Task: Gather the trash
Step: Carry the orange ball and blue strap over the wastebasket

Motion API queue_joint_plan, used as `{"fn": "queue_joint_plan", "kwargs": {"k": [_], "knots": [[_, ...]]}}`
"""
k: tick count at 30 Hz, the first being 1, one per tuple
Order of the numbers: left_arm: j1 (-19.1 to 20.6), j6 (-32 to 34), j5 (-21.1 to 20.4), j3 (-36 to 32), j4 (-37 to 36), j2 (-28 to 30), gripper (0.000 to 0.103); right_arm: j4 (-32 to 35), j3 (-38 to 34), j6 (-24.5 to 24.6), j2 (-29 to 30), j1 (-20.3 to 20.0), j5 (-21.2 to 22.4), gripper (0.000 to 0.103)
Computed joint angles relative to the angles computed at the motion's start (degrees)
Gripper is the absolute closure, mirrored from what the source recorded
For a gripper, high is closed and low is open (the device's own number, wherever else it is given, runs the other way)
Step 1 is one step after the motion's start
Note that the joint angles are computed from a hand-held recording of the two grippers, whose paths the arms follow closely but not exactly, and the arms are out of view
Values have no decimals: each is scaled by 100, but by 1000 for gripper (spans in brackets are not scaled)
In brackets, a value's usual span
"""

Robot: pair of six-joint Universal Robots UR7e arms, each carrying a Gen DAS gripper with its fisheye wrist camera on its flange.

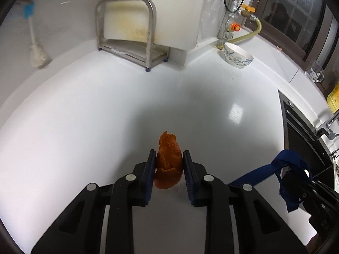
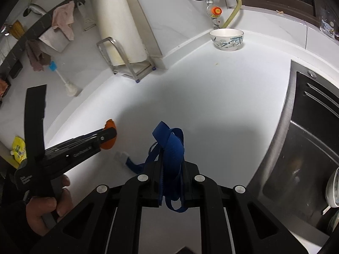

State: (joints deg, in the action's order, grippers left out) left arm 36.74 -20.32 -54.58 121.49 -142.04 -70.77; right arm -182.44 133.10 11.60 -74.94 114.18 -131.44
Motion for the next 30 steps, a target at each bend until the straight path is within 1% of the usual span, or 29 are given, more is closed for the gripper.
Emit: {"fn": "queue_joint_plan", "kwargs": {"k": [4,8,12,15,19,23,30], "knots": [[-275,-293,103,204,344,-439,77,-3,128,1,-127,197,28,92],[-693,-802,242,441,845,-916,77,64,258,0,-327,444,68,92],[-1223,-1490,312,668,1491,-1424,77,294,380,41,-631,739,67,92],[-1667,-2131,320,781,2058,-1745,77,613,509,156,-961,1024,33,92],[-2301,-3013,304,891,2773,-2095,77,1241,683,425,-1500,1487,-67,92],[-3023,-4025,207,958,3556,-2364,77,2074,827,788,-2087,1978,-184,92],[-4250,-5617,-164,1012,4700,-2583,77,3558,1049,1622,-3003,2813,-190,92]]}}
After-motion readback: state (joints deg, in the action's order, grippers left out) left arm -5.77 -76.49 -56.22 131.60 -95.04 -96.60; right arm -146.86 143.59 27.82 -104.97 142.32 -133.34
